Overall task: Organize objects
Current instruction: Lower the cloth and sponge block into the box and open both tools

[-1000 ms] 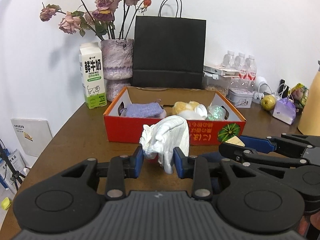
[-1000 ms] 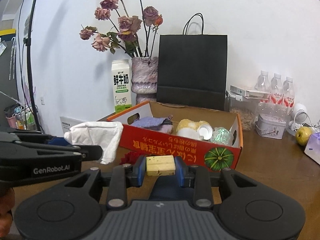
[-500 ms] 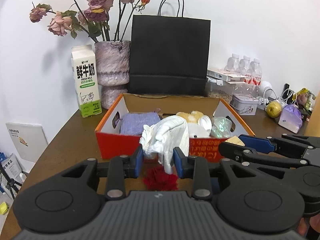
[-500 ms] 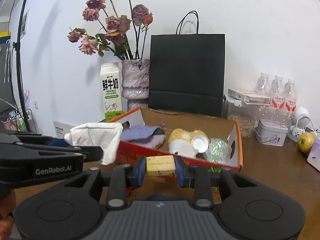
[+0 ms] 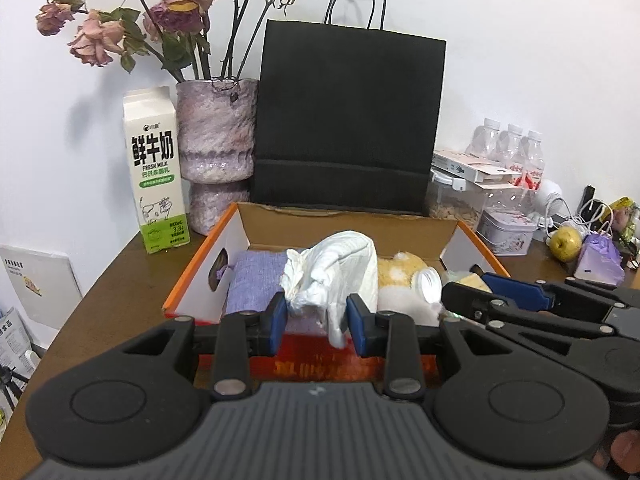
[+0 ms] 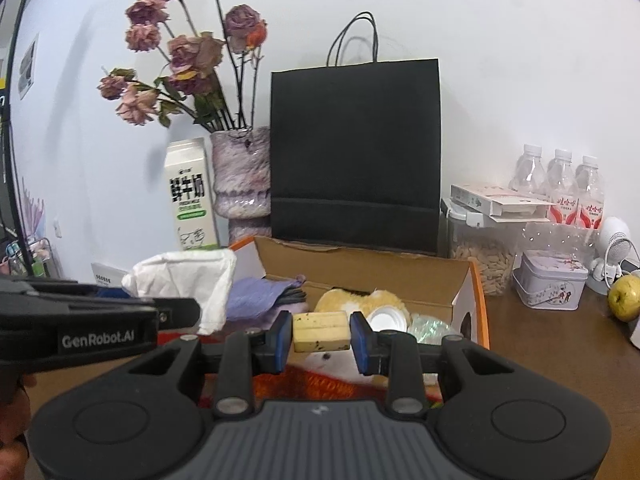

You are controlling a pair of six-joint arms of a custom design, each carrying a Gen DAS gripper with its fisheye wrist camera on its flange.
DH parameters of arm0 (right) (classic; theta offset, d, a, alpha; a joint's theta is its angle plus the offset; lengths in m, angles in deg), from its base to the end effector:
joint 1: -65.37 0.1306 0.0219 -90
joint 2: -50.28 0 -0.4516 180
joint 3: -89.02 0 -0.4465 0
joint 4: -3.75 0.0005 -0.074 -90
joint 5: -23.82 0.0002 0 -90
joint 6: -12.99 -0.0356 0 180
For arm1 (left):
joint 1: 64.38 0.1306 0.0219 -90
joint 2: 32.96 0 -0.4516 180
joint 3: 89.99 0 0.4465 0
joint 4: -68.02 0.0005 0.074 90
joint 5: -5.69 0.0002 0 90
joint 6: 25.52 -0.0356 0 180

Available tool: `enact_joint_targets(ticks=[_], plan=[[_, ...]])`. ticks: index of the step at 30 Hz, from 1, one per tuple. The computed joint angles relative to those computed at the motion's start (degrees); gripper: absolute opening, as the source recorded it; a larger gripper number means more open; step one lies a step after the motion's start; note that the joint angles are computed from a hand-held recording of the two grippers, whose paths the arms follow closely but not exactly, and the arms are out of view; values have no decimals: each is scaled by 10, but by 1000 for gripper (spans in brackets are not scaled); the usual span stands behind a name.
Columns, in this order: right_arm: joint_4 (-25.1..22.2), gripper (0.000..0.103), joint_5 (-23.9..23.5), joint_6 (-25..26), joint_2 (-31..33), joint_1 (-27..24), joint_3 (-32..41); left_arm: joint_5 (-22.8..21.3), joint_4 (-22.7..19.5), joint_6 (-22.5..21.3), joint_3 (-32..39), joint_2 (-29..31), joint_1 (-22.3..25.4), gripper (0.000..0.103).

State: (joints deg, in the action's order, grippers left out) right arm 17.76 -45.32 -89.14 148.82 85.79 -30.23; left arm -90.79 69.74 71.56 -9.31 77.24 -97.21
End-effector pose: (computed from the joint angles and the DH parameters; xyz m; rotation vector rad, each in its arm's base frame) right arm 0.5106 0.1760 0.2602 0.0922 1.9550 0.0118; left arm 0.5590 -0.3565 0.2832 0.3916 2.0301 -0.3155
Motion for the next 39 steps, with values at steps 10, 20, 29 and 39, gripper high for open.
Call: enact_joint_targets(ticks=[10, 20, 29, 39], plan=[[-3, 30, -18, 14, 39, -34, 46, 2, -21, -9, 80, 58, 8, 33], [-17, 30, -34, 28, 76, -56, 93, 2, -48, -18, 144, 103, 13, 33], [-34, 30, -35, 40, 101, -65, 126, -3, -68, -16, 186, 132, 19, 33], [-43, 93, -11, 41, 112, -65, 138, -63, -46, -9, 192, 142, 19, 97]])
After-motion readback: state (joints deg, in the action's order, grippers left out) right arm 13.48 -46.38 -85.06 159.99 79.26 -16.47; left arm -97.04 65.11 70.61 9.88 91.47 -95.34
